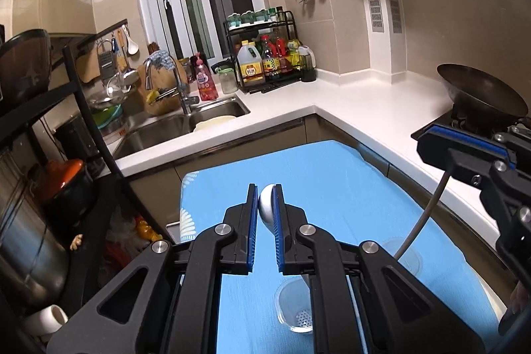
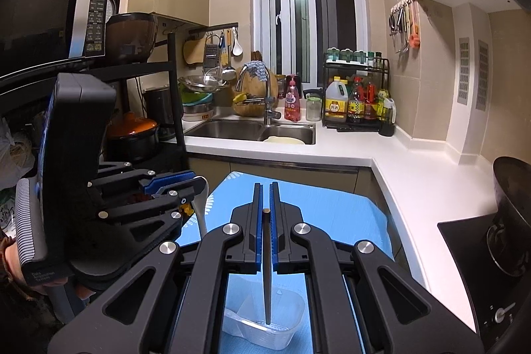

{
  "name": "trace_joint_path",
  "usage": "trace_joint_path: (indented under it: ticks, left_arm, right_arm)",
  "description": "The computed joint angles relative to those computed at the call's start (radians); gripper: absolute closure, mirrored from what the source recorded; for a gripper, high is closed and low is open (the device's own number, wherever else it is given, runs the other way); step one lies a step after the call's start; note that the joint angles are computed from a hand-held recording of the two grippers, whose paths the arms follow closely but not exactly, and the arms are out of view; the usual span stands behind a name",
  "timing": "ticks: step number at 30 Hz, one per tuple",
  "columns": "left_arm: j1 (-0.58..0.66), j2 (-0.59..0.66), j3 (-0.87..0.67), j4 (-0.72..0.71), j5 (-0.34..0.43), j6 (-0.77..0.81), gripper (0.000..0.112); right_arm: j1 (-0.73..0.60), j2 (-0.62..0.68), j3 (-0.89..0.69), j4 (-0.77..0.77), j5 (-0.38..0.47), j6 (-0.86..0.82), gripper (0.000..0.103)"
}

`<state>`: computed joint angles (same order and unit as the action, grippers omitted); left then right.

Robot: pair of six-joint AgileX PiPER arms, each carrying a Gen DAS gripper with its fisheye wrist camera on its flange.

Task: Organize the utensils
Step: 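Open both tools to release the spoon and chopstick in the container, then move both tools back down toward the remaining chopsticks and fork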

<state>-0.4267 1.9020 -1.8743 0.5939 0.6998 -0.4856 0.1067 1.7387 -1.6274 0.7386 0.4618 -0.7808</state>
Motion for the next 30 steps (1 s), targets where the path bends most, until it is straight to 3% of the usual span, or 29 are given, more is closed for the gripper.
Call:
trace_joint_path:
  ticks: [5, 6, 7, 10, 12, 16, 22, 26, 30]
  left_arm:
    - [0.012, -0.027, 0.053, -0.018, -0.009, -0.017, 0.099]
    - [0.016, -0.037, 0.064, -0.019, -0.013, -0.026, 0.084]
    - [0.018, -0.046, 0.073, -0.022, -0.016, -0.034, 0.065]
    - [0.022, -0.088, 0.116, -0.006, -0.024, -0.096, 0.034]
    - [0.014, -0.131, 0.175, 0.066, -0.037, -0.178, 0.027]
    - [0.006, -0.211, 0.26, 0.088, -0.031, -0.211, 0.024]
    - [-0.028, -0.352, 0.394, 0.135, -0.006, -0.31, 0.022]
    - [-0.101, -0.477, 0.527, 0.239, 0.038, -0.442, 0.019]
    - [-0.232, -0.598, 0.685, 0.366, 0.137, -0.591, 0.019]
  right_arm:
    - [0.003, -0.018, 0.05, 0.007, -0.01, -0.01, 0.096]
    - [0.0, -0.017, 0.046, -0.005, 0.006, 0.006, 0.091]
    - [0.0, -0.022, 0.052, -0.019, 0.007, 0.02, 0.079]
    - [-0.006, -0.064, 0.113, 0.018, -0.028, -0.01, 0.05]
    - [-0.017, -0.095, 0.15, 0.054, -0.036, -0.028, 0.045]
    - [-0.042, -0.17, 0.227, 0.154, -0.042, -0.106, 0.035]
    - [-0.075, -0.334, 0.356, 0.249, -0.034, -0.192, 0.03]
    - [-0.103, -0.477, 0.489, 0.276, -0.006, -0.205, 0.026]
    - [-0.129, -0.631, 0.666, 0.259, 0.02, -0.189, 0.024]
